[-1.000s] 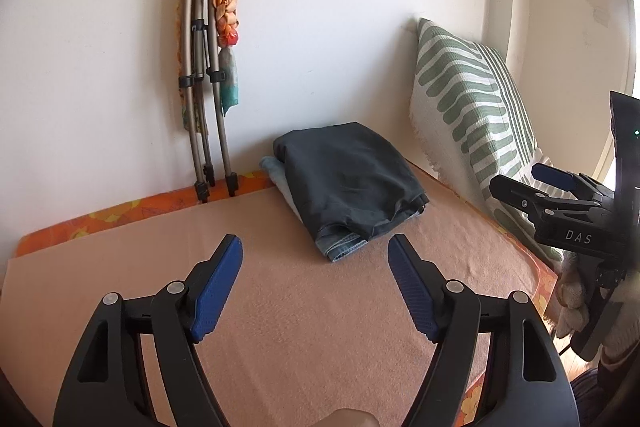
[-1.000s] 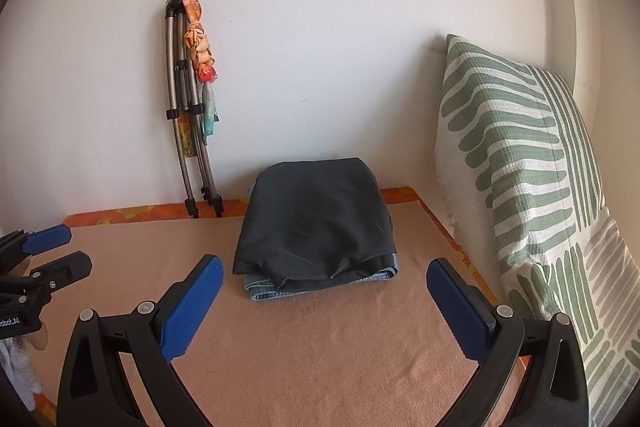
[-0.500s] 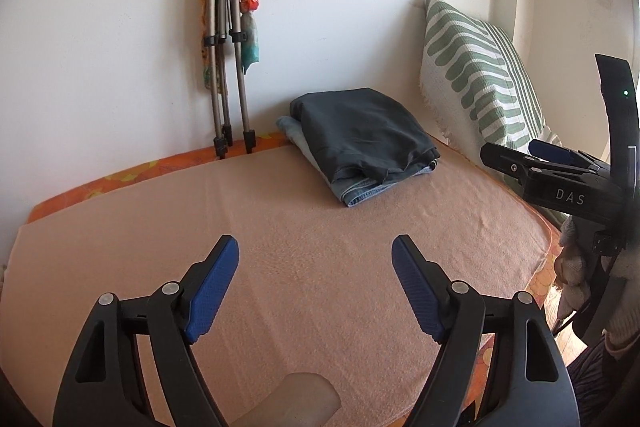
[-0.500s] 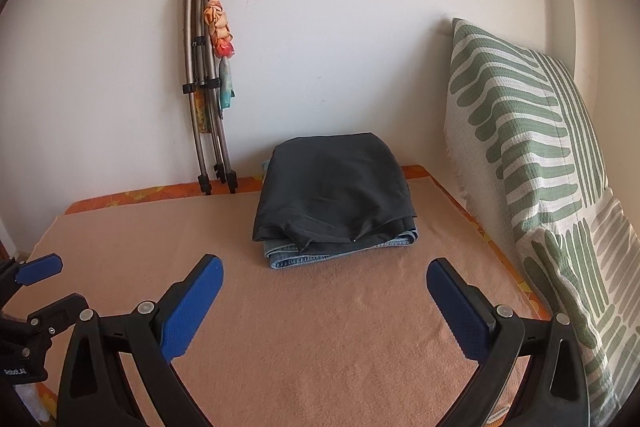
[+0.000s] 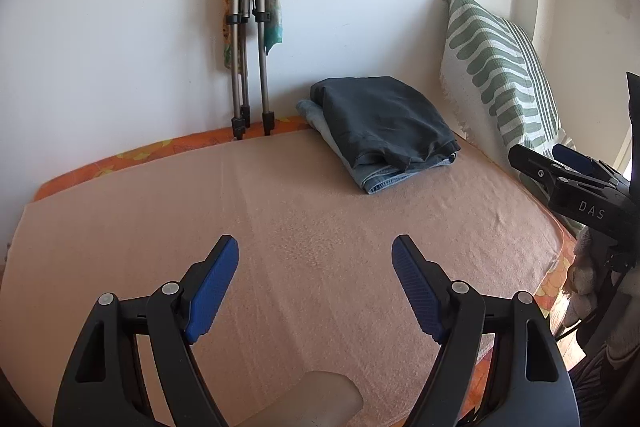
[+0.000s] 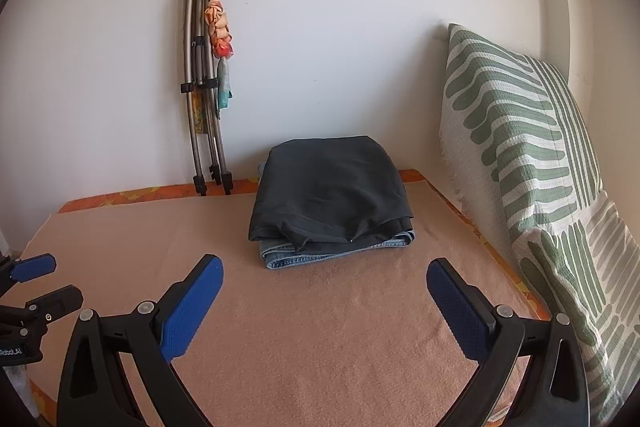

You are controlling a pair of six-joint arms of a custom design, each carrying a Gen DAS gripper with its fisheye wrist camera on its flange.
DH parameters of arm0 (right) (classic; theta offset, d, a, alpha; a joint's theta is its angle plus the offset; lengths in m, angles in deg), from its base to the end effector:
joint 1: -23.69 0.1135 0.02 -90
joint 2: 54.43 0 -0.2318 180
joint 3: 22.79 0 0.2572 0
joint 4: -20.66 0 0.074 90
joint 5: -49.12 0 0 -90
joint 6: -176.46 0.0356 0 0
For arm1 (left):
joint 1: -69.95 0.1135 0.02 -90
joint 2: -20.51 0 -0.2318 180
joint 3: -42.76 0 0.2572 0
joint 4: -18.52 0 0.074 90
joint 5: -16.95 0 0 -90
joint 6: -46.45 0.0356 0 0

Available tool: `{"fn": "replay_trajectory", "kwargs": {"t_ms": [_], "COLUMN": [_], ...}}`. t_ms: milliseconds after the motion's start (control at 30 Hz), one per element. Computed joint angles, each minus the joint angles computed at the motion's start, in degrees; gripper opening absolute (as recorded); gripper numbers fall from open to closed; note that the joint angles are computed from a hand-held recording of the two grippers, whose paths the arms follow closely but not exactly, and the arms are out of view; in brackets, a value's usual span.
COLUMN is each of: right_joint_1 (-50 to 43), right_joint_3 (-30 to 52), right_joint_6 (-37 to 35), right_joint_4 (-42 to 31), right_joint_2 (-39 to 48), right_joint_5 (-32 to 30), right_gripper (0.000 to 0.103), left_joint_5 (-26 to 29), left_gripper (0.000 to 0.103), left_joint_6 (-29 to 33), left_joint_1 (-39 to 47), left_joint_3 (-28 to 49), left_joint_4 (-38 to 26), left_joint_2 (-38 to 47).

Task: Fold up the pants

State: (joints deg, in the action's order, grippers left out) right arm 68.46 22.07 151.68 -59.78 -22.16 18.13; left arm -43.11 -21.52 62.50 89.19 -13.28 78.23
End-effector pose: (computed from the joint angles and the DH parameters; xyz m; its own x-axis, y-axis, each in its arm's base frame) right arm 0.0995 0.0557 0.2078 -0.3965 0.2652 -0.8789 0.5412 0.8408 0.0095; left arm 0.2208 -0.0468 0.1875 -0.4502 0.3867 -0.8049 0.6932 0.7195 -0.0421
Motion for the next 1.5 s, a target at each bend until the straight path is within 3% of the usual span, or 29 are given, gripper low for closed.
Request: {"fn": "replay_trajectory", "kwargs": {"t_ms": [567, 733, 1500], "right_joint_1": [1.4, 3.1, 2.9], "right_joint_3": [-0.1, 0.5, 0.4], "right_joint_6": [0.4, 3.4, 1.7], "right_joint_4": [1.8, 0.0, 1.6], "right_joint_2": [2.3, 3.9, 4.2], "right_joint_5": [0.4, 1.0, 0.4], "right_gripper": [0.103, 0.103, 0.103], "left_joint_5": [1.9, 2.3, 2.2], "left_gripper": [0.079, 0.079, 0.079], "left_joint_6": [2.6, 3.0, 3.1], "left_joint_1": [3.8, 4.0, 4.3], "left_joint_3": [1.4, 1.0, 0.2], "left_joint_4": [-3.1, -3.2, -1.9], "left_joint_2": [1.1, 0.2, -0.7]}}
